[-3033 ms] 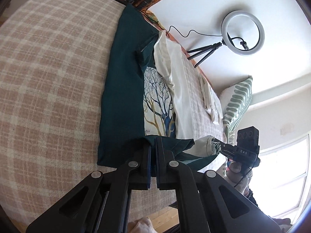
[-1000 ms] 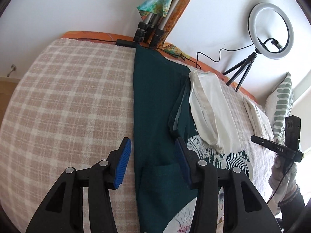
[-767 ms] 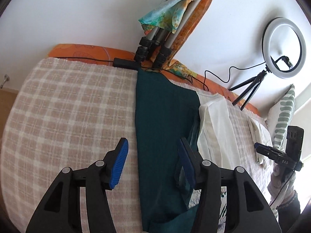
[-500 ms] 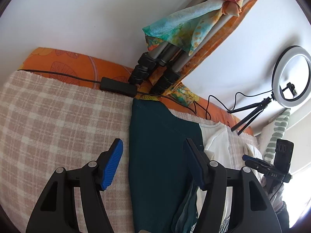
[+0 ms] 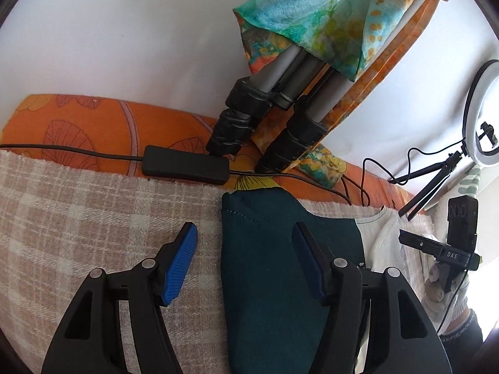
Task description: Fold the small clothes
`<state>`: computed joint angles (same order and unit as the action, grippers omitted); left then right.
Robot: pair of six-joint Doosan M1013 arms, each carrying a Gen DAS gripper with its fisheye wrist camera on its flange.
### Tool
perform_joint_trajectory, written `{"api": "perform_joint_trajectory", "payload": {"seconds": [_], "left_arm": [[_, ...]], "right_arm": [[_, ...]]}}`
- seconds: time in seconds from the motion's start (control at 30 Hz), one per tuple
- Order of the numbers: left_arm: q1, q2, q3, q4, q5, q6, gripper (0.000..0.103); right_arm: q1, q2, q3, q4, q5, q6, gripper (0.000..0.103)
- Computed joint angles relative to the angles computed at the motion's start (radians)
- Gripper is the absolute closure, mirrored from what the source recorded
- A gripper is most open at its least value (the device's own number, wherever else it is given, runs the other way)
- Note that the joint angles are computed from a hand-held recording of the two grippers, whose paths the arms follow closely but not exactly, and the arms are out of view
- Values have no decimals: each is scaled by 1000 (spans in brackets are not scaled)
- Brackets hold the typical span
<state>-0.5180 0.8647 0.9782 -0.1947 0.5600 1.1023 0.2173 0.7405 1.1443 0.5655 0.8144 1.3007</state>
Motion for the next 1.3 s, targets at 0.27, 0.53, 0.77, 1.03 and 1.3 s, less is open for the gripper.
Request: {"api": "perform_joint_trajectory", "payload": {"seconds": [0.27,0.53,0.77,1.03,1.3], "left_arm": [[-18,36,-74,92,68,38,70],[-34,31,-71,174,21,32,100],[-40,-33,13,154,-63,52,101],[-63,-137,143,188,-124,30,101],[-109,-255,293,317,-182,-82,101]], "right_arm": [[14,25,-42,-19,1,-25,49],[28,32,-63,-71,13,-7,95],[24,-26,-2,12,-38,-95,98],[23,-148,120,88,-74,-195,98],[41,-289,289,100,-136,-242,98]]}}
